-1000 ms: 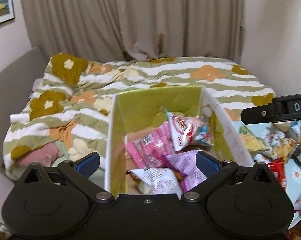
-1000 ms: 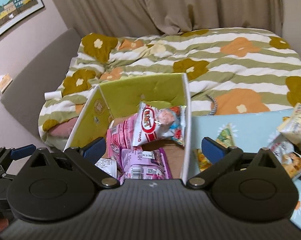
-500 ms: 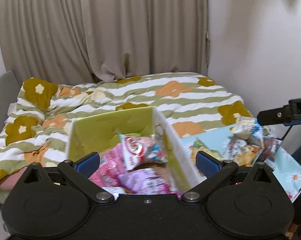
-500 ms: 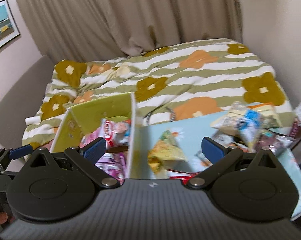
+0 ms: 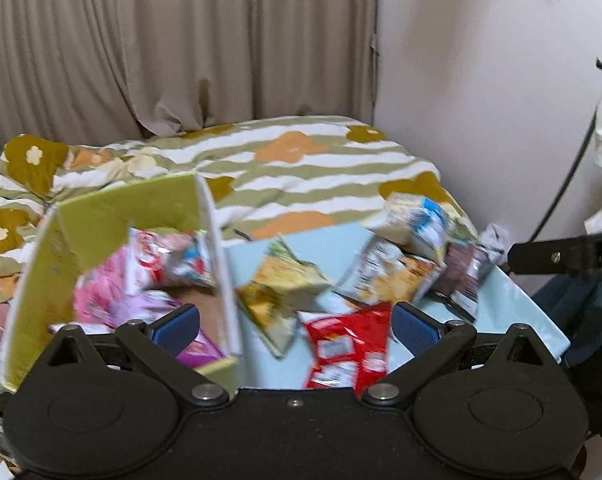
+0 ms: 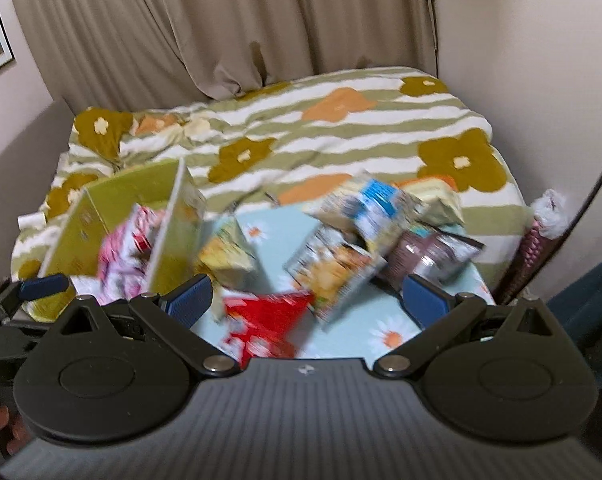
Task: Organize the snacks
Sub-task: 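Move both tools from the box back to the remaining snack bags, then grasp the red chip bag with the left tool while the right tool grasps the pink-white bag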
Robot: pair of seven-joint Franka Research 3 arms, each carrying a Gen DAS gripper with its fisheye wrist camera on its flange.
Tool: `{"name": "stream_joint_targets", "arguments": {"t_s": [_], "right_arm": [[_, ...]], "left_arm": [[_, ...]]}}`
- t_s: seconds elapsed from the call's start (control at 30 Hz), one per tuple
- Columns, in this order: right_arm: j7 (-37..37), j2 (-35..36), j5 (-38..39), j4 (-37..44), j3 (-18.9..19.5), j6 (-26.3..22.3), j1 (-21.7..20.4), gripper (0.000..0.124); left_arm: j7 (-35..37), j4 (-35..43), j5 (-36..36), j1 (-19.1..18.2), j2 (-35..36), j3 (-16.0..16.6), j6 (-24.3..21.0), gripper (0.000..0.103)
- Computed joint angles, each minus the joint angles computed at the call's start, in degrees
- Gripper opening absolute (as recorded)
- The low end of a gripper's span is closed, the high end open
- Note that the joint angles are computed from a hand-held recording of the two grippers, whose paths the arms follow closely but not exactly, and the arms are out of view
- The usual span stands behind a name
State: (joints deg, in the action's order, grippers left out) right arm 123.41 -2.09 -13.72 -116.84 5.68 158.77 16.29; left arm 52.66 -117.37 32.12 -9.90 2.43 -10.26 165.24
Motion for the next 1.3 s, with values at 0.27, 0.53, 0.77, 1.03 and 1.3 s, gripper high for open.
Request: {"name": "stream_joint_targets", "arguments": {"t_s": [0.27, 0.53, 0.77, 1.03, 1.3], "right_arm": [[-14.1, -1.4, 13.2, -8.0, -1.4, 1.4, -0.7, 0.103], [-22.3, 2.8, 20.7, -10.2, -1.5, 2.0, -0.6, 0.103], [-28.3, 7.9, 26.3, -7.5, -1.4, 0.5, -0.1, 0.103], [-31.4, 10.2, 28.5, -5.4, -1.7, -2.1, 0.1, 0.103], [-32.2, 11.6, 28.1, -3.8, -2.1, -4.5, 0.5, 0.092]], "left_arm": [[-11.5, 2.5, 8.5, -4.2, 6.2, 1.2, 0.3, 0.103], [-18.6, 9.5, 14.0, -7.6, 15.6, 4.2, -1.8, 0.103], [-15.4, 15.7, 10.7, -8.2, 22.9, 4.7, -4.4, 0.101], [-4.8, 17.9, 1.6, -6.7, 26.3, 2.8, -5.0, 0.081], [-2.5, 16.3, -0.8, -7.3, 25.2, 4.0, -3.9, 0.070]]}}
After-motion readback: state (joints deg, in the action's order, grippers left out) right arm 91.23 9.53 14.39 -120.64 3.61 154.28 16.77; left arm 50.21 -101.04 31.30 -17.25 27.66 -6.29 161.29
